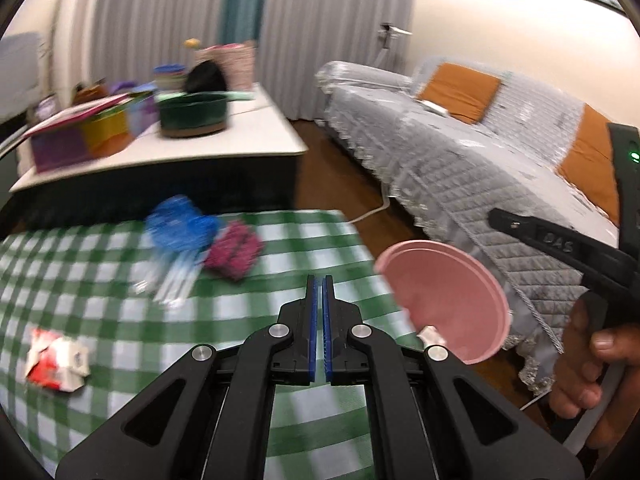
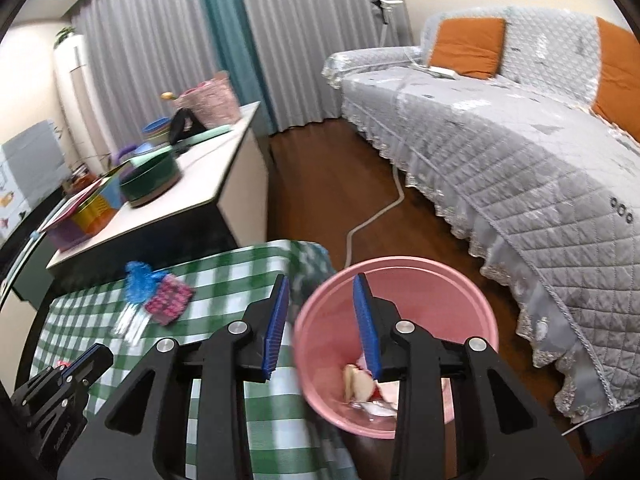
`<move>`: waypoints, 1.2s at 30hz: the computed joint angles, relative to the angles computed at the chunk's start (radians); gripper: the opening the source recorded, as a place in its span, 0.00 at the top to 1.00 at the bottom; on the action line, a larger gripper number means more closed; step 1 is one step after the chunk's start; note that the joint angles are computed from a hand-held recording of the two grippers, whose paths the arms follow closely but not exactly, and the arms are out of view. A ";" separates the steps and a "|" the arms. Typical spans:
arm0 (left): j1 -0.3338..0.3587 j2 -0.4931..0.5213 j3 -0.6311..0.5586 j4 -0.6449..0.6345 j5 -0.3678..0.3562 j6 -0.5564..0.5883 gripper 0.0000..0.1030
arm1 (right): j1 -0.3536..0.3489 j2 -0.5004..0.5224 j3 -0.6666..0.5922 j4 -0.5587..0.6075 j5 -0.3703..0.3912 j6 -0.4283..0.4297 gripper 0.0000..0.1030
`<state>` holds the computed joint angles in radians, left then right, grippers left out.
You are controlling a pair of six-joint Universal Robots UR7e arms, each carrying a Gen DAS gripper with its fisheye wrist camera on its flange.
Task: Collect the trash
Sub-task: 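Move both open grippers back from the bucket to the table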
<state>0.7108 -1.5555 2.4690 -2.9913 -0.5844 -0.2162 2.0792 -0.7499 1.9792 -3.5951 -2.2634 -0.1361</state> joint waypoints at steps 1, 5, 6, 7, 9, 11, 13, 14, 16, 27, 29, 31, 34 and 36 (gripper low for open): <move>0.012 -0.020 0.005 0.007 0.010 -0.003 0.97 | 0.006 0.010 -0.006 0.000 0.002 -0.002 0.67; 0.060 -0.086 0.027 0.015 0.055 -0.005 0.97 | 0.031 0.065 -0.043 0.011 0.016 -0.015 0.67; 0.075 -0.094 0.030 0.007 0.060 0.005 0.98 | 0.036 0.080 -0.053 0.015 0.019 -0.020 0.67; 0.090 -0.101 0.033 -0.001 0.069 0.015 0.98 | 0.040 0.094 -0.064 0.020 0.022 -0.023 0.67; 0.120 -0.109 0.032 -0.024 0.072 0.038 0.98 | 0.044 0.116 -0.083 0.031 0.031 -0.029 0.67; 0.150 -0.111 0.030 -0.057 0.071 0.064 0.97 | 0.048 0.141 -0.104 0.045 0.046 -0.035 0.68; 0.182 -0.102 0.019 -0.089 0.059 0.081 0.98 | 0.048 0.159 -0.117 0.051 0.061 -0.043 0.69; 0.199 -0.095 0.012 -0.111 0.052 0.095 0.98 | 0.049 0.172 -0.129 0.060 0.073 -0.047 0.70; 0.234 -0.075 -0.007 -0.148 0.033 0.115 0.98 | 0.049 0.191 -0.145 0.071 0.089 -0.052 0.70; 0.353 0.024 -0.079 -0.253 -0.042 0.161 0.63 | 0.039 0.315 -0.262 0.131 0.151 -0.062 0.70; 0.363 0.038 -0.092 -0.247 -0.045 0.167 0.62 | 0.037 0.342 -0.296 0.159 0.160 -0.060 0.69; 0.378 0.048 -0.106 -0.242 -0.056 0.171 0.62 | 0.036 0.362 -0.330 0.189 0.159 -0.057 0.67; 0.402 0.055 -0.131 -0.213 -0.076 0.151 0.62 | 0.036 0.384 -0.375 0.240 0.174 -0.059 0.64; 0.414 0.057 -0.146 -0.190 -0.087 0.135 0.61 | 0.043 0.409 -0.409 0.254 0.159 -0.082 0.60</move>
<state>1.1250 -1.4989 2.3232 -3.1814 -0.6717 -0.0814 2.1226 -0.3412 1.5705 -3.3415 -2.1048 -0.2184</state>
